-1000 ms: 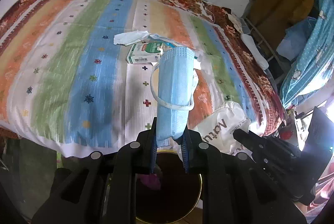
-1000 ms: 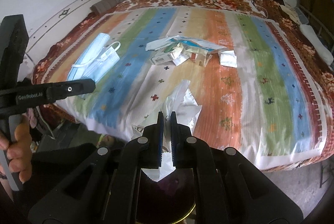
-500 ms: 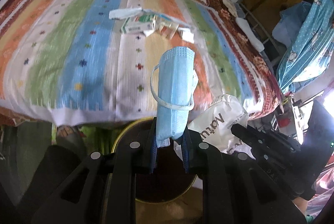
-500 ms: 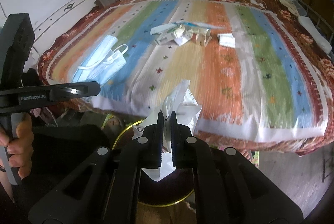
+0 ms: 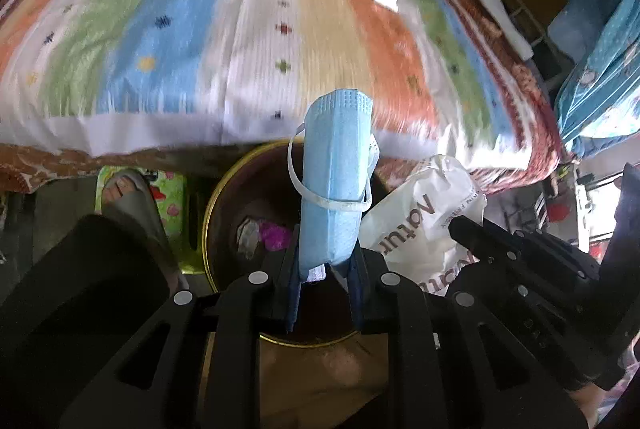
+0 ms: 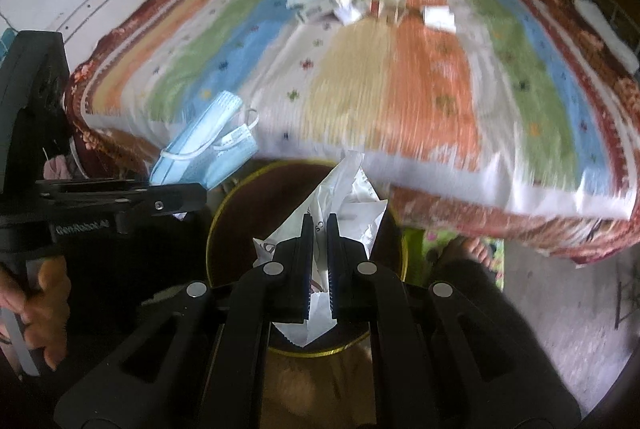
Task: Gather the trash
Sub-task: 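Open both grippers to drop the mask and clear bag into the bin, then move both open grippers back toward the remaining trash on the bed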
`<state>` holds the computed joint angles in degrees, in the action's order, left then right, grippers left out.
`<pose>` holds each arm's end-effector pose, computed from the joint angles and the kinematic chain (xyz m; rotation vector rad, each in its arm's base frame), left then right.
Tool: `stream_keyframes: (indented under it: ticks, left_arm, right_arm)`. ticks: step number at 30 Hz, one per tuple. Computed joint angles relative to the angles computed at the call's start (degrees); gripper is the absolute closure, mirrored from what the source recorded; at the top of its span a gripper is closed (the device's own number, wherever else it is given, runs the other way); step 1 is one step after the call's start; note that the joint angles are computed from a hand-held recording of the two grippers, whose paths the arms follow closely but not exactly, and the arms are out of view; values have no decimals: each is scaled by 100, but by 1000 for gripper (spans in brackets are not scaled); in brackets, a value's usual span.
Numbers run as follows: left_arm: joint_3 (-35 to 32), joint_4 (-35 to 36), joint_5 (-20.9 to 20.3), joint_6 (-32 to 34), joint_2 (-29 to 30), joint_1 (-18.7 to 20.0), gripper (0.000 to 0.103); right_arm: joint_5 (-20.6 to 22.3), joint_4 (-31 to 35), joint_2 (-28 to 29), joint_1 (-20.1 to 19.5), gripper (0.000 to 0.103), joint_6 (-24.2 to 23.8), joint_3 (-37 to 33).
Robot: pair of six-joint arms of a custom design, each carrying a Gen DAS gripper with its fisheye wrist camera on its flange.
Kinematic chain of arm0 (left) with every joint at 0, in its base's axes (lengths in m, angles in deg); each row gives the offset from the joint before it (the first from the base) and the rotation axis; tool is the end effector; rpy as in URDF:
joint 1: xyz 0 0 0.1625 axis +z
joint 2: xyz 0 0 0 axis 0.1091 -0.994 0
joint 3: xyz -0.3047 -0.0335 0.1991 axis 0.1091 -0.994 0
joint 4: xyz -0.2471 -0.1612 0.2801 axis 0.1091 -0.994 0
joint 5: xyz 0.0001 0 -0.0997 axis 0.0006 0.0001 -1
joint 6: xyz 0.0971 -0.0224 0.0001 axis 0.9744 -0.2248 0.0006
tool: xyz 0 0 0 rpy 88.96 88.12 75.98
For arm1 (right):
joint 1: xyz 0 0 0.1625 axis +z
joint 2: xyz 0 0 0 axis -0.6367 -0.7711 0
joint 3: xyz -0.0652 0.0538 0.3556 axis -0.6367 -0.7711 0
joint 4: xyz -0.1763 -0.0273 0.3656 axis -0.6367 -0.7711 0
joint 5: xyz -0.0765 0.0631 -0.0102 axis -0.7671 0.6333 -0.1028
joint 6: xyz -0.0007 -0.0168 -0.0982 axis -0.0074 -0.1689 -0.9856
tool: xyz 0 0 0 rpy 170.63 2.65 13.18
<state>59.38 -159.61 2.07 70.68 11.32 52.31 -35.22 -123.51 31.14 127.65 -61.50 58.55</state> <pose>-0.2666 -0.7615 0.0469 0.3443 2.7670 -0.1920 0.0625 -0.7544 0.2752 0.3526 -2.5097 0.4689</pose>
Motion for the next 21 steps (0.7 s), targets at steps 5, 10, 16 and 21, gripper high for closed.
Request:
stream_keyframes:
  ticks: [5, 10, 16, 21]
  left_arm:
    - [-380, 347, -220, -348, 237, 112, 80]
    - [-232, 115, -25, -458, 175, 118, 47]
    - [-249, -9, -57, -498, 143, 109, 41]
    - [-172, -189, 303, -321, 85, 43, 38]
  right_arm:
    - [-158, 265, 165, -38, 94, 389, -203]
    - [259, 1166, 309, -201, 72, 1051, -664]
    - [324, 1050, 272, -210, 57, 1057, -613]
    - [263, 737, 301, -167, 49, 935, -679]
